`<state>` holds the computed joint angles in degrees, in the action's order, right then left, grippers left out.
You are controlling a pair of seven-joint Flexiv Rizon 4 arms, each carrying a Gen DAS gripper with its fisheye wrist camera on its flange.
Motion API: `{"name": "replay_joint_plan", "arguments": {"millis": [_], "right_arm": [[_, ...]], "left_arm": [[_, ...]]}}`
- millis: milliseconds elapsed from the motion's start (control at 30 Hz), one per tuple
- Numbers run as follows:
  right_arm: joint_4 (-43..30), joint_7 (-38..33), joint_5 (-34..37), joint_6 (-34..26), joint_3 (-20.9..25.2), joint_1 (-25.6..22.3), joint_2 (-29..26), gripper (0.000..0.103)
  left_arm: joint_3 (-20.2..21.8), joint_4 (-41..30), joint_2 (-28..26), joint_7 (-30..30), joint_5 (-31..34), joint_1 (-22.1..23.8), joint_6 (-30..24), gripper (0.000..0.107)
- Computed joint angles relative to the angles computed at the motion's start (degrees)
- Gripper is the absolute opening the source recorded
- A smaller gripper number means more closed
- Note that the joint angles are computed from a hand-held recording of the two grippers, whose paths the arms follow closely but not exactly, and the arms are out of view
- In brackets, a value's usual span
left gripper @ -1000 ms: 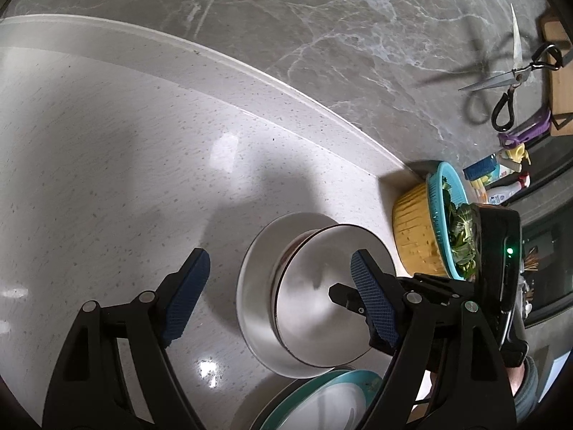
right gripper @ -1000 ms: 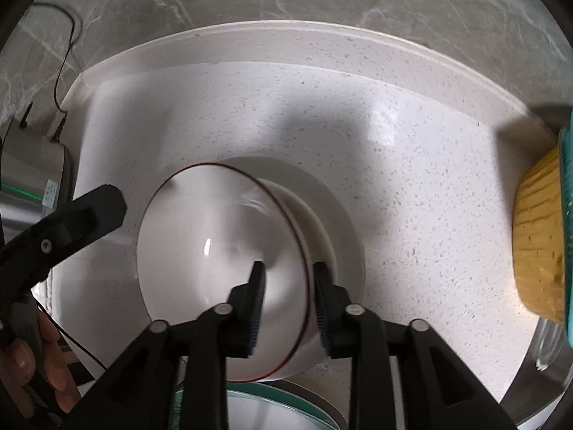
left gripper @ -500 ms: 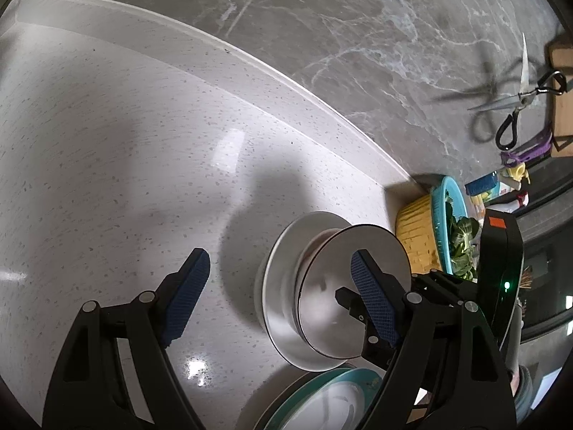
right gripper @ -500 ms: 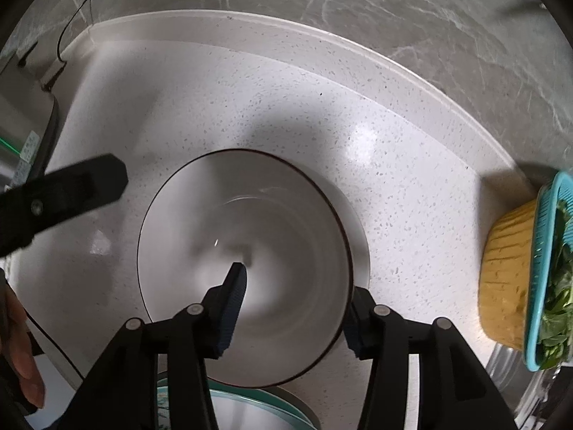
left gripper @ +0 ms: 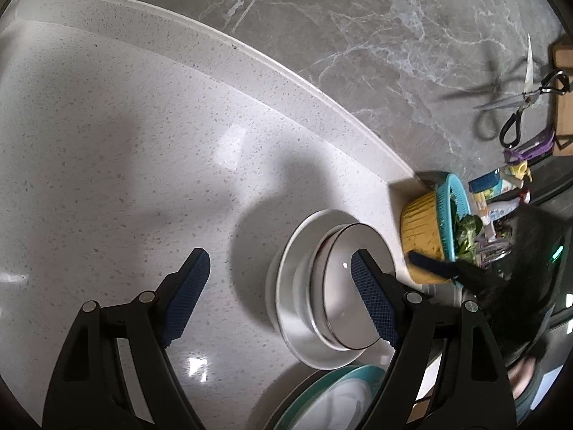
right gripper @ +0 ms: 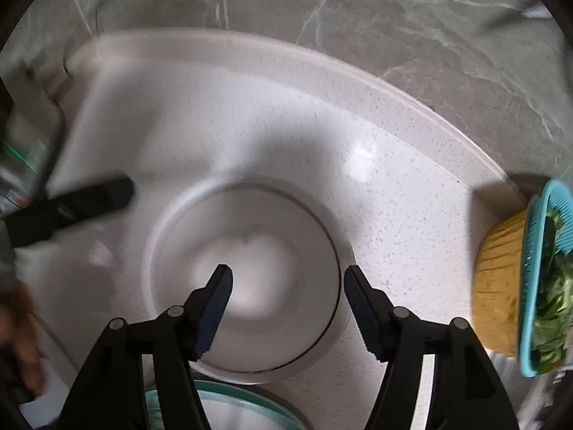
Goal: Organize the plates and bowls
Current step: 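Open both tools and lift them away from the bowl, then move both open tools to the rim of the white plate under the bowls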
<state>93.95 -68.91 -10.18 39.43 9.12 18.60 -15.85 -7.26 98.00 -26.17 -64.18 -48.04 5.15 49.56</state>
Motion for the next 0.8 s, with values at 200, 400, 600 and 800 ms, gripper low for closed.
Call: {"name": "replay_joint_plan", "arguments": {"millis": [200, 400, 600, 800], "right_arm": [[2.75, -0.82, 6.18, 7.16, -1.32, -5.48, 3.20, 0.068], [4.80, -4.24, 14.79, 4.37, -0.70, -9.18, 3.35, 0.051], [3.85, -8.61, 19.49, 3.63, 0.54, -9.29, 1.57, 0.051], [2.27, -9.14, 18.60, 2.07, 0.31, -8.47, 0.02, 0.049]], "left_arm": [[1.54, 0.06, 0.56, 4.34, 6.50, 0.18, -3.93, 0.080], [3.14, -0.79, -0.55, 4.83, 11.59, 0.33, -7.93, 0.080], [2.96, -3.13, -2.35, 5.67, 15.98, -0.59, -9.40, 0.080], [3.02, -6.03, -4.42, 4.81, 19.58, -1.99, -9.77, 0.080]]}}
